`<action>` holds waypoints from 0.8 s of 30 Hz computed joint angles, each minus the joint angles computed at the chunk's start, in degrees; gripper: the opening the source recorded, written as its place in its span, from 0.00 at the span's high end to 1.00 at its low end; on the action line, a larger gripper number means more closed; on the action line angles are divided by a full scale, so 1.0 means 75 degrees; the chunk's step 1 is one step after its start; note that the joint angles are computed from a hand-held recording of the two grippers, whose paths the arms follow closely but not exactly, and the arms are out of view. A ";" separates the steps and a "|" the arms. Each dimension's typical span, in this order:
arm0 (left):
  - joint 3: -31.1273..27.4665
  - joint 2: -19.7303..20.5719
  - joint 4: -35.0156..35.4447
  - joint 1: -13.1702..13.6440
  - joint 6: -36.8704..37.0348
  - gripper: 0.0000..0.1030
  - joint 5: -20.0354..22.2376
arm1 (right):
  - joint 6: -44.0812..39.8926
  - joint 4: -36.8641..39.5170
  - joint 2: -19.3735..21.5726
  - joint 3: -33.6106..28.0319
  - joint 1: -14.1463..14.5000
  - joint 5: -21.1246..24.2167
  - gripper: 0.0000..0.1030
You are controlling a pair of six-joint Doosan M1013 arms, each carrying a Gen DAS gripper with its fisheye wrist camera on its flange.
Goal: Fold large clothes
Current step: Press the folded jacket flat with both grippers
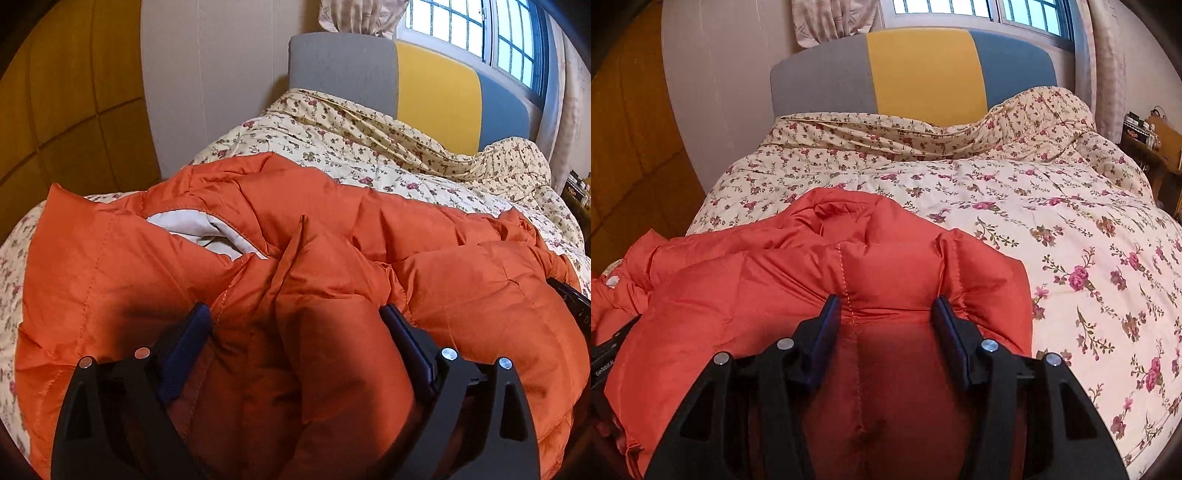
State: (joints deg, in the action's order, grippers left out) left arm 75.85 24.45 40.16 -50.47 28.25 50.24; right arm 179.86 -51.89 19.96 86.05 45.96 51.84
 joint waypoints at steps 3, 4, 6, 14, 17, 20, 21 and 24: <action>0.0044 -0.0030 -0.0010 -0.0004 0.0001 0.10 0.0018 | -0.0003 0.0032 -0.0103 0.0055 0.0032 0.0004 0.47; 0.0057 -0.0033 -0.0014 0.0002 0.0002 0.10 0.0004 | 0.0008 0.0078 -0.0151 0.0084 0.0040 0.0011 0.47; 0.0068 -0.0036 -0.0012 -0.0002 -0.0001 0.10 0.0018 | 0.0104 0.0091 -0.0294 0.0147 0.0131 0.0019 0.43; -0.0021 0.0038 -0.0037 0.0012 0.0060 0.10 0.0026 | 0.0433 -0.0053 -0.0635 0.0581 0.0468 0.0212 0.43; -0.0021 0.0039 -0.0034 0.0011 0.0055 0.10 0.0022 | 0.0296 0.0248 -0.0536 0.0566 0.0376 0.0119 0.42; -0.0016 0.0038 -0.0023 0.0011 0.0052 0.09 0.0027 | 0.0129 0.0311 -0.0417 0.0464 0.0389 0.0292 0.42; -0.0011 0.0036 -0.0017 0.0008 0.0051 0.09 0.0032 | 0.0129 0.0315 -0.0405 0.0472 0.0387 0.0284 0.42; -0.0003 0.0029 -0.0010 0.0001 0.0053 0.09 0.0044 | 0.0145 0.0353 -0.0402 0.0496 0.0371 0.0220 0.42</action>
State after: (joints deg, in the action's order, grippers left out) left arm 75.83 24.67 40.08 -50.46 28.65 50.58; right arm 180.94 -49.24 16.94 89.77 48.74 53.49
